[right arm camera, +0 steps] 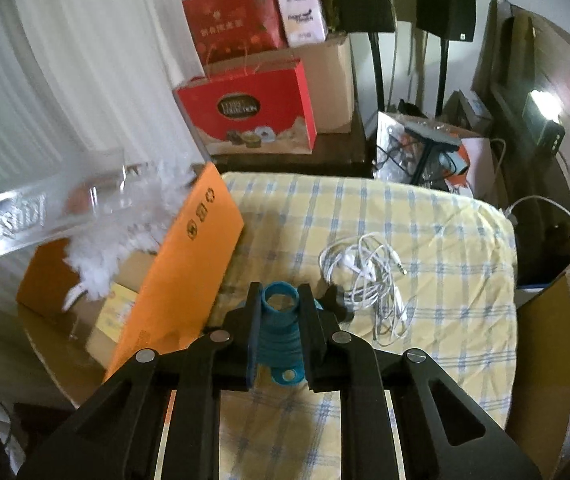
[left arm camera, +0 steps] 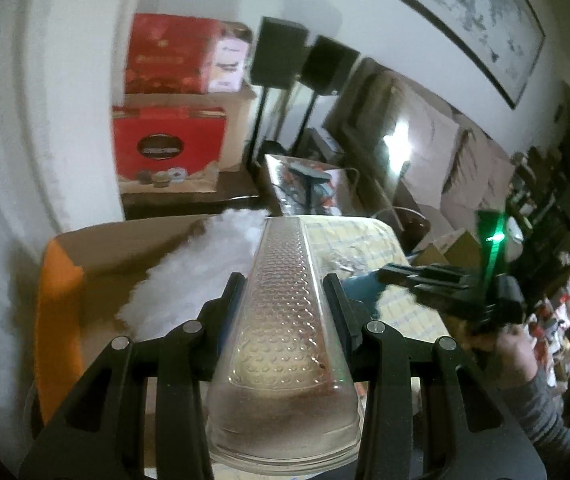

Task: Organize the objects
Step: 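Grasp the teal funnel with the right tool while the left tool carries the clear item toward the tray, then release the clear item into the tray with the left tool while the right tool carries the funnel over it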

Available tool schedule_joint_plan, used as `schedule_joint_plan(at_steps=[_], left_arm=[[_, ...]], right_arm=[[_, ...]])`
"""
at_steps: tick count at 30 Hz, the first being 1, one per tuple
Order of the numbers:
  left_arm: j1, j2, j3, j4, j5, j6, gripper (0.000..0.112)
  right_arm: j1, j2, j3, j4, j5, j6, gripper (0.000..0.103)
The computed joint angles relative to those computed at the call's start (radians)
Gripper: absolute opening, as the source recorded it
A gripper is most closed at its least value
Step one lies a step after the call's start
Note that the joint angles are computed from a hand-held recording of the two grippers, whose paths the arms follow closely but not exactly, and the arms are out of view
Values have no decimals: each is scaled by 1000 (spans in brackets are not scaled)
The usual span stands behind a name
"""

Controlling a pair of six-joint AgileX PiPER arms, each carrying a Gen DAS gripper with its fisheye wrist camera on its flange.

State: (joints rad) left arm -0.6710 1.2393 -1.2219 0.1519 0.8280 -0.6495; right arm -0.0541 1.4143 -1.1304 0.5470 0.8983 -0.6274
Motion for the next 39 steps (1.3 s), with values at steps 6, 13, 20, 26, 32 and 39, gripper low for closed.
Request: schedule_joint_plan(at_steps=[6, 13, 20, 26, 32, 39], left_arm=[[99, -114, 117, 5, -5, -5, 37], [295, -214, 268, -37, -51, 57, 37], [416, -195, 359, -51, -140, 90, 37], [420, -131, 391, 1, -178, 68, 37], [368, -69, 402, 108, -190, -19, 37], [341, 16, 393, 171, -155, -26, 37]], right_arm=[[-9, -38, -48, 28, 69, 9, 16], [15, -74, -95, 53, 128, 24, 16], [78, -69, -159, 59, 179, 65, 16], [145, -65, -195, 43, 196, 107, 16], [266, -44, -235, -22, 177, 183, 16], [401, -7, -252, -60, 146, 249, 16]])
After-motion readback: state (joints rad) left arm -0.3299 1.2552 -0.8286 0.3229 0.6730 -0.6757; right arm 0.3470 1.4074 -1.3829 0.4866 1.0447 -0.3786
